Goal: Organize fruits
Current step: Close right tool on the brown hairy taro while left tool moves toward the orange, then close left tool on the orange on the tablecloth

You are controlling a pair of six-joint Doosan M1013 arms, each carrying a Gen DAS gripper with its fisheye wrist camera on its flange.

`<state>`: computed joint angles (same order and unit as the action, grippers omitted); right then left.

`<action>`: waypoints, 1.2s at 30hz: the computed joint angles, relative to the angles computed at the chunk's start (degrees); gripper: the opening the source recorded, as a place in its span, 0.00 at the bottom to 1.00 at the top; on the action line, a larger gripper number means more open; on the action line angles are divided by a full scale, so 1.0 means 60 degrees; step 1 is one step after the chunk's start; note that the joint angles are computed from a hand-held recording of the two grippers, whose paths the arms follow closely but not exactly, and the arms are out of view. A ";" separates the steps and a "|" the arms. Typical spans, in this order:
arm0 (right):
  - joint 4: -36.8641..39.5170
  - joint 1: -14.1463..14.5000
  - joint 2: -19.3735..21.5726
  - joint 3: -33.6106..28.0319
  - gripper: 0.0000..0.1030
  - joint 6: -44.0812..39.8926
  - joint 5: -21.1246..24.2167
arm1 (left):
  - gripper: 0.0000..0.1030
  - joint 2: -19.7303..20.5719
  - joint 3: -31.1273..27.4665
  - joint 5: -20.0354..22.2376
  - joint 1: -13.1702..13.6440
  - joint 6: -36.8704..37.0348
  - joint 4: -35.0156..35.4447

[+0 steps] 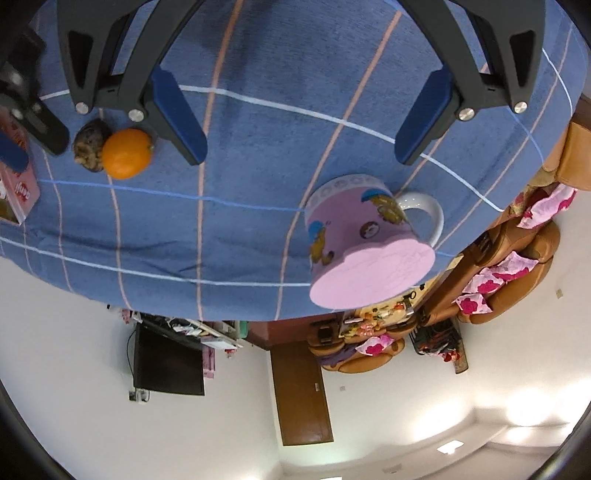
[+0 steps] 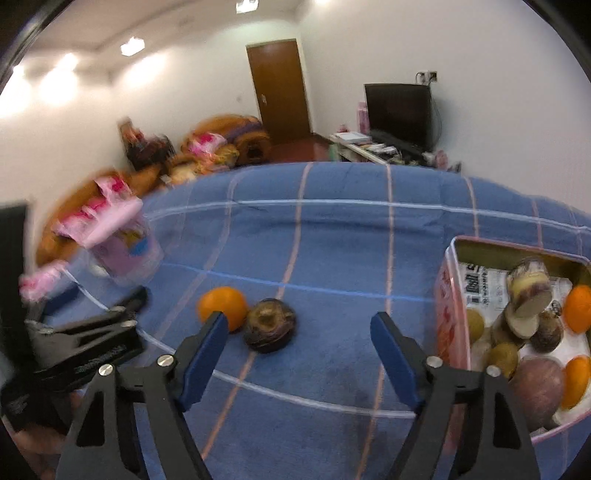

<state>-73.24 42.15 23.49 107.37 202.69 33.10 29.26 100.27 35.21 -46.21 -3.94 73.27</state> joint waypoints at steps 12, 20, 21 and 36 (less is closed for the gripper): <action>0.3474 -0.0270 0.0538 -0.0921 0.42 -0.4128 -0.0414 | 1.00 0.0143 -0.0221 0.0337 -0.0090 0.0604 -0.0201; 0.0011 0.0269 0.0112 -0.0264 0.41 -0.0370 0.0585 | 1.00 0.0129 -0.0167 0.0180 -0.0137 0.0542 0.0112; -0.0498 0.0359 0.0032 -0.0119 0.41 0.0193 0.0809 | 1.00 0.0125 -0.0153 0.0167 -0.0150 0.0506 0.0180; -0.4473 0.0486 -0.0589 0.1088 0.41 0.4961 0.1172 | 0.89 0.0188 -0.0513 -0.1696 -0.0196 0.1675 -0.0260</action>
